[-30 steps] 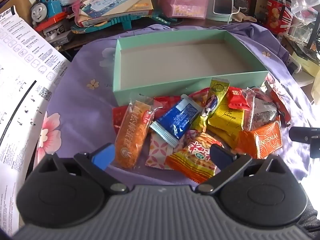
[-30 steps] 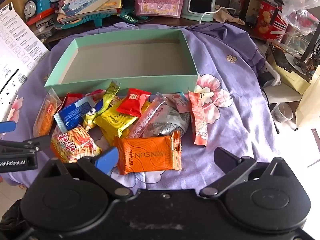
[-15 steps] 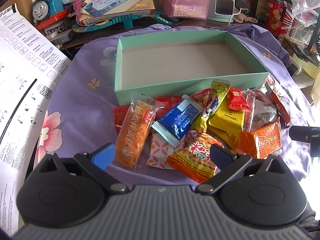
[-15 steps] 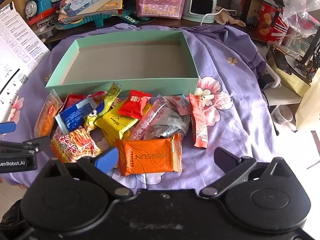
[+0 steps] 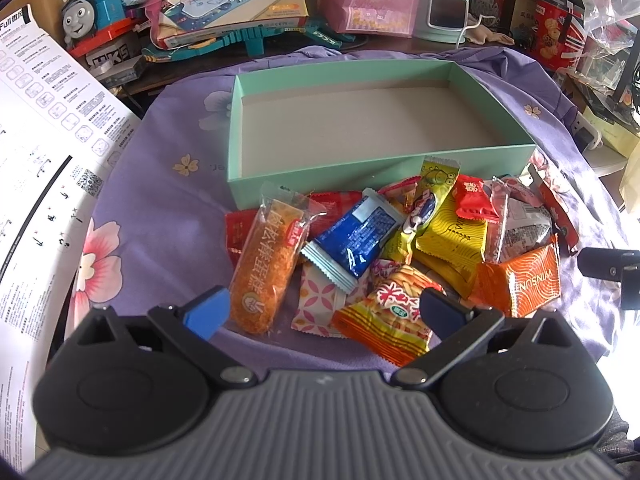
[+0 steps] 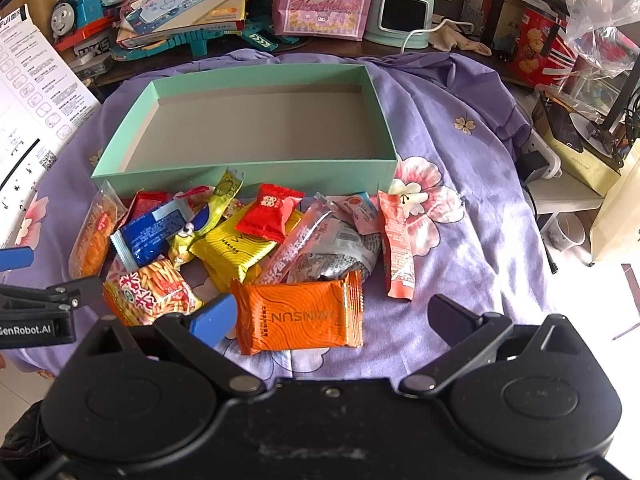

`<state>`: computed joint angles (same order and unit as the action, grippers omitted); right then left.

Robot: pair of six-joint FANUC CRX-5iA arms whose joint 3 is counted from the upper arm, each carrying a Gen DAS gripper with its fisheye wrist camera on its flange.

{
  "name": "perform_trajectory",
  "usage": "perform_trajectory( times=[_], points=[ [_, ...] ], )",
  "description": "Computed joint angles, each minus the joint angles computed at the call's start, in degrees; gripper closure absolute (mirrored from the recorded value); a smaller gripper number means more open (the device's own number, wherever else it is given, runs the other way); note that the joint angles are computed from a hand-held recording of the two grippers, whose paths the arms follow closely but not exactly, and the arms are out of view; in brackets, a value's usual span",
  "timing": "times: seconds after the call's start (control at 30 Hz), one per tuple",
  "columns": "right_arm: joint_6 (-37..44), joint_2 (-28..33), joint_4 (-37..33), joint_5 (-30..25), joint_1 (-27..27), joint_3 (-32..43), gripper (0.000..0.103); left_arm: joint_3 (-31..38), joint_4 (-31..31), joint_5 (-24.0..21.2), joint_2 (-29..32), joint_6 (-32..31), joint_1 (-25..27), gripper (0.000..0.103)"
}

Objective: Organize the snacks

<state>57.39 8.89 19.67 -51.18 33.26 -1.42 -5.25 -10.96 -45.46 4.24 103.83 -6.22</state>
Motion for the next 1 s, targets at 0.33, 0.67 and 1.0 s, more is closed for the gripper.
perform_trajectory(
  times=[0.33,0.67,1.0],
  points=[
    [0.0,0.3,-0.9,-0.4,-0.3,0.3,0.0,-0.3,3.5,-0.5,0.9,-2.4,1.1,0.0],
    [-0.6,1.1,-2.5,-1.0,-1.6,0.7,0.0,0.9,4.8,-1.6,2.6,-5.3,0.8,0.0],
    [-1.0,2.1,-4.3,-1.9,-2.7,1.0,0.0,2.0,5.1,-1.9,4.4,-7.2,0.4,0.0]
  ],
)
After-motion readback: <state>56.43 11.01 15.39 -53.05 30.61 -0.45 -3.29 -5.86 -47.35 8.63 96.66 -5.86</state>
